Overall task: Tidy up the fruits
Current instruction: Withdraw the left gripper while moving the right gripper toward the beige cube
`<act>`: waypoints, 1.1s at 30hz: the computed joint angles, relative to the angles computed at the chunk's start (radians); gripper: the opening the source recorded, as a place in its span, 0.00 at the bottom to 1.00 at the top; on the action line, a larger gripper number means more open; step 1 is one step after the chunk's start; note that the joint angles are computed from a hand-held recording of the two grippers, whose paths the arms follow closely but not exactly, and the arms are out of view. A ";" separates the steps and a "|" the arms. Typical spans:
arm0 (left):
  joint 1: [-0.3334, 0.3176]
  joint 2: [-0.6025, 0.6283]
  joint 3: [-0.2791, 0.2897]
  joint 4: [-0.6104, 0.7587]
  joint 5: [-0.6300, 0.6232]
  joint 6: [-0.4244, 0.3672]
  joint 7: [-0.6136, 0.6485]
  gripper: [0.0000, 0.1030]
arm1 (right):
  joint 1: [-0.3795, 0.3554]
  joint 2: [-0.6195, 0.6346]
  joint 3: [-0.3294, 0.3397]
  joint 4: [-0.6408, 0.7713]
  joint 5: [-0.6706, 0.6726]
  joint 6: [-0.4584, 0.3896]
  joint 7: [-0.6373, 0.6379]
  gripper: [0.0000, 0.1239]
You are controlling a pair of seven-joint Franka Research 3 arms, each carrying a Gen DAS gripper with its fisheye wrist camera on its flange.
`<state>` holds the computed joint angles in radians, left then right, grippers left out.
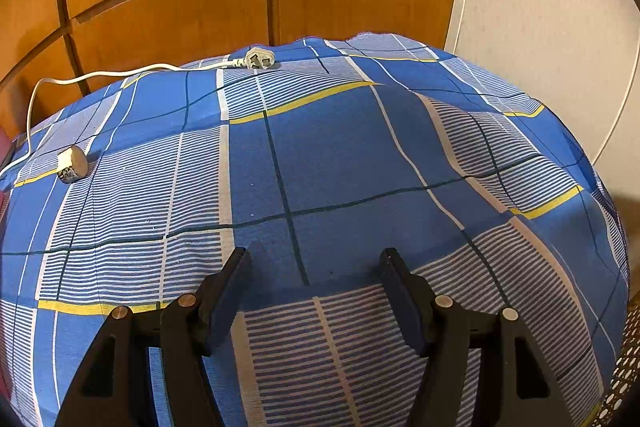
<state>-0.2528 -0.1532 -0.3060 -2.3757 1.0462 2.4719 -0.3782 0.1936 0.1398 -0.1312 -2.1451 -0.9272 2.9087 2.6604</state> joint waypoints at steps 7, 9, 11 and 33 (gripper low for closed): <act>-0.003 -0.026 -0.009 -0.021 -0.021 -0.023 -0.002 0.66 | 0.001 0.000 0.000 0.000 0.002 -0.004 -0.003 0.54; -0.005 -0.029 -0.014 -0.021 -0.018 -0.031 -0.011 0.68 | 0.001 0.000 0.001 0.001 0.004 -0.005 -0.006 0.54; -0.006 -0.044 -0.022 -0.027 0.000 -0.039 -0.041 0.70 | 0.000 0.001 0.001 0.001 0.005 -0.005 -0.008 0.54; -0.012 -0.032 -0.014 -0.050 -0.102 -0.088 -0.015 0.85 | -0.052 0.016 0.110 0.011 0.453 0.022 -0.468 0.54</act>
